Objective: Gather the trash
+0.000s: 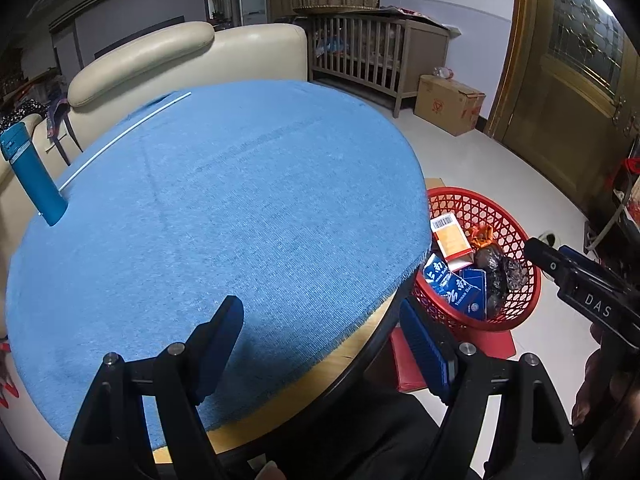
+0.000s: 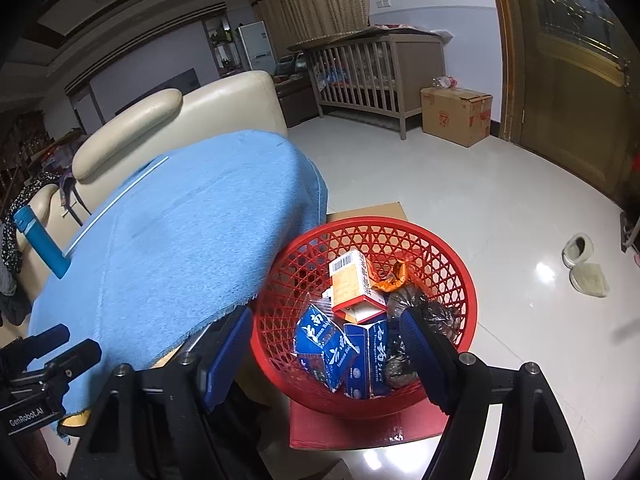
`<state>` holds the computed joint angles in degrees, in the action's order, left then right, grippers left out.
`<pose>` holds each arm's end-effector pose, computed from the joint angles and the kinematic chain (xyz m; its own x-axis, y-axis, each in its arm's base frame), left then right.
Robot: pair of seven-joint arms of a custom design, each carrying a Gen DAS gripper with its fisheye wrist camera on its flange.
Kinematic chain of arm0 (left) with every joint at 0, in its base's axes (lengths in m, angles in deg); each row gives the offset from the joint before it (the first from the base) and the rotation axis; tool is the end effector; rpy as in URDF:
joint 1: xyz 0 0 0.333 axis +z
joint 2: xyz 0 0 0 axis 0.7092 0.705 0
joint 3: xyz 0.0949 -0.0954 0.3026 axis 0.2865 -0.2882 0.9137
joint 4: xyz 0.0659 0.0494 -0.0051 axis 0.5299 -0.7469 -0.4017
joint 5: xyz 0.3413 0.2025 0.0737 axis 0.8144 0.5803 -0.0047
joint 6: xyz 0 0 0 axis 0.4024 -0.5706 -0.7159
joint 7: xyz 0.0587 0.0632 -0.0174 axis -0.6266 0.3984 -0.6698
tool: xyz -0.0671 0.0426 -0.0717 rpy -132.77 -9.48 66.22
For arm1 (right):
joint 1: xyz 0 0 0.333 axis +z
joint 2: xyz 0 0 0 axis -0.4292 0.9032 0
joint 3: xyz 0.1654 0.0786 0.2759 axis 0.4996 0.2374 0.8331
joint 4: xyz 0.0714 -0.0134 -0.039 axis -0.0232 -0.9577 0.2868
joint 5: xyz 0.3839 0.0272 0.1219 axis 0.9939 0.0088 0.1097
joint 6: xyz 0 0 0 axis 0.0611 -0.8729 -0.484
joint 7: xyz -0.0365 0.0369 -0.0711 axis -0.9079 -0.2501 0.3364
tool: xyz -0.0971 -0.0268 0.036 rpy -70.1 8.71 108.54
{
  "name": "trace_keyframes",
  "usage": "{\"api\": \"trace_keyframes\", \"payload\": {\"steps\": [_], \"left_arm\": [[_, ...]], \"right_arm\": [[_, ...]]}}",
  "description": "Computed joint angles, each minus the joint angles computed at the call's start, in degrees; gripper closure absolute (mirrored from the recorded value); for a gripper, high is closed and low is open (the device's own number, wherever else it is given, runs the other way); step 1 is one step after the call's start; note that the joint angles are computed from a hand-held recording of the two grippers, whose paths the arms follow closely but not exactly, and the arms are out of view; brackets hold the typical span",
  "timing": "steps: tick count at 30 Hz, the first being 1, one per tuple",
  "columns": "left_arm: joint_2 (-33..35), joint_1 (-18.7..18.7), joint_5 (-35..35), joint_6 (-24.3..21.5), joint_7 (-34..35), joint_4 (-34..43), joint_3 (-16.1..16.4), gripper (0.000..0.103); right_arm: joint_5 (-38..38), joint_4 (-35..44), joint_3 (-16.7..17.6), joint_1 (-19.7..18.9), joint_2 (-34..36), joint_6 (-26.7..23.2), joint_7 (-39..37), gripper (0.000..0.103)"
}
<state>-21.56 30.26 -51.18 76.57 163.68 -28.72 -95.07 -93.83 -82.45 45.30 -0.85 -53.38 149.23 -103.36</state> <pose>0.5464 -0.2831 0.5064 -0.7926 -0.6097 -0.0066 -0.4728 0.6213 -0.6249 0.3771 0.2612 0.4807 -0.7481 -0.6314 -0.2040 -0.3420 0.6303 -0.6970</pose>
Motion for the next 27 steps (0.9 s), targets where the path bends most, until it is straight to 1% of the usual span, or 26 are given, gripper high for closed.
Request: {"api": "trace_keyframes", "payload": {"steps": [10,19,27], "left_arm": [[-0.3,0.2,-0.8,-0.4,1.0,-0.1,0.1,0.022],[-0.1,0.3,-1.8,-2.4,1.5,0.3,0.1,0.022],[-0.7,0.2,-2.8,-2.0,2.9,-0.3,0.0,0.022]], "right_arm": [[0.1,-0.1,0.0,-0.1,-0.1,0.1,-0.1,0.024],[0.2,0.3,0.1,0.1,0.6,0.2,0.2,0.024],[0.5,0.6,0.0,0.4,1.1,0.4,0.0,0.024]]}}
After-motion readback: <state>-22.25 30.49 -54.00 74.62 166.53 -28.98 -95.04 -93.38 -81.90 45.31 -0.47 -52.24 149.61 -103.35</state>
